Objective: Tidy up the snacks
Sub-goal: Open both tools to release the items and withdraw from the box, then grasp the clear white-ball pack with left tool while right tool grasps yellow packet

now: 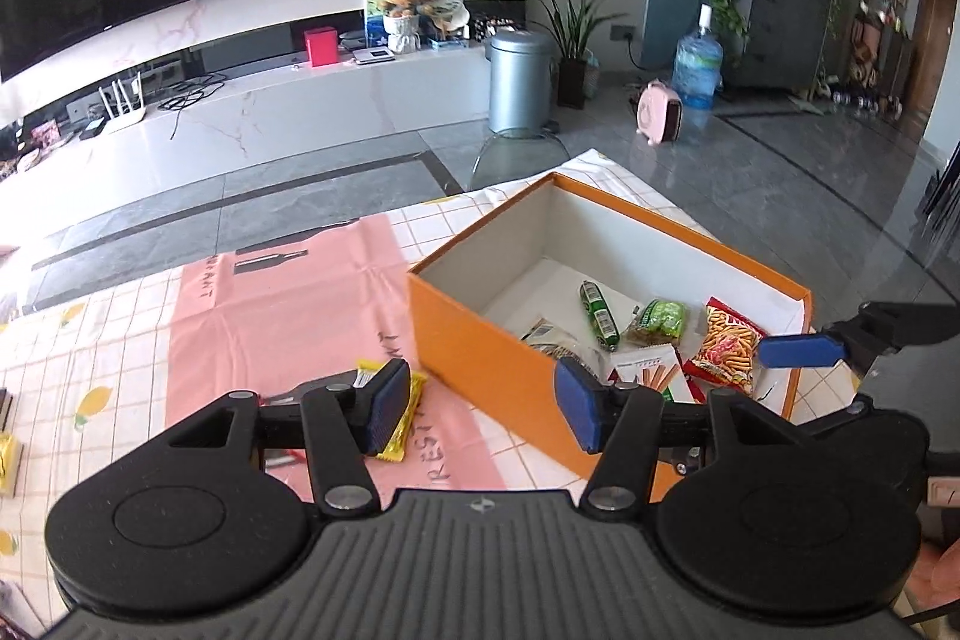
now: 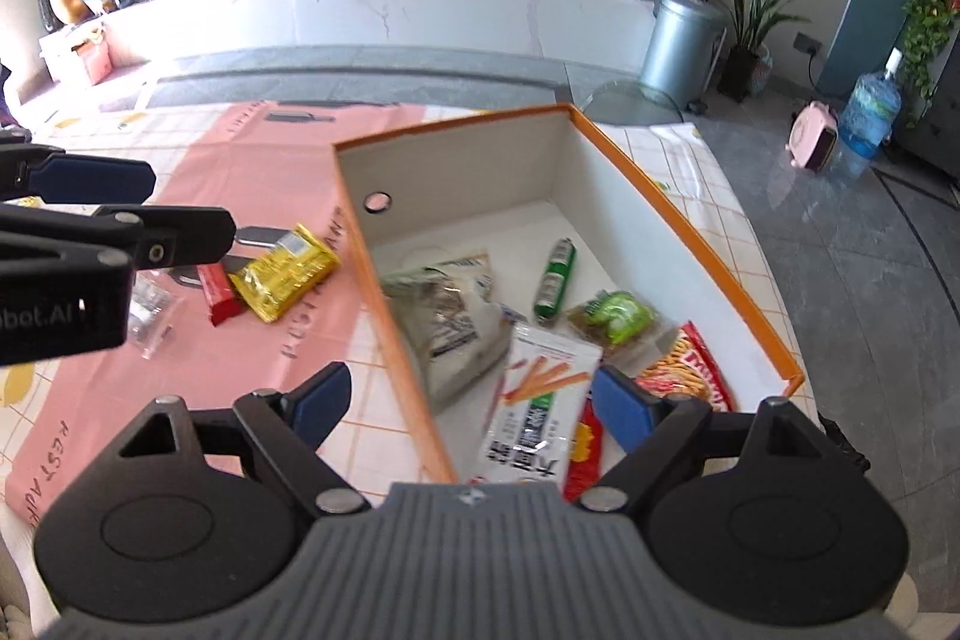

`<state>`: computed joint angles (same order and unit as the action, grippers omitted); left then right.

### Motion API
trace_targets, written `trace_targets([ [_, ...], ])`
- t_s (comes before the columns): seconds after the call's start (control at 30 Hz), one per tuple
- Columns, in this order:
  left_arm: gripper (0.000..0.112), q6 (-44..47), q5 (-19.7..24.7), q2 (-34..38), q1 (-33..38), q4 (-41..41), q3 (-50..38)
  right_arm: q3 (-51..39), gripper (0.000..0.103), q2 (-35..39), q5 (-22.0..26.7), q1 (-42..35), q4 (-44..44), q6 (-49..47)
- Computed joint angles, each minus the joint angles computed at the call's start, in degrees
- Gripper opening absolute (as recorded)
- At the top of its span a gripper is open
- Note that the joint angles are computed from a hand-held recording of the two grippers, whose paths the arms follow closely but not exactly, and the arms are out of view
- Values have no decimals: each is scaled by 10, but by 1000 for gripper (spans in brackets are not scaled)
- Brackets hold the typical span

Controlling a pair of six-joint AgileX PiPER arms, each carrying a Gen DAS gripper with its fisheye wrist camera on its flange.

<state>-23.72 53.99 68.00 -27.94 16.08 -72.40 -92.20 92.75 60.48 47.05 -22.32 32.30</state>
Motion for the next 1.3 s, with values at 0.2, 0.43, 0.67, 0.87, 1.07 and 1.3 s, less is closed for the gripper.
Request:
trace_targets([
  [0.2,69,1,-31,-113,60,-25,109,80,85,-25,-58,100,-110,159],
  [0.43,74,257,-57,-221,306,-293,223,163,85,-23,-98,207,-258,368],
  [0.67,77,457,-12,-250,529,-441,296,192,85,11,-133,244,-307,499],
  [0.87,79,511,-18,-231,617,-482,340,176,84,58,-163,236,-295,501],
  [1.07,80,475,-65,-186,593,-468,358,131,84,112,-189,205,-260,446],
  [1.3,70,463,-113,-100,582,-469,351,26,64,199,-215,159,-175,299],
])
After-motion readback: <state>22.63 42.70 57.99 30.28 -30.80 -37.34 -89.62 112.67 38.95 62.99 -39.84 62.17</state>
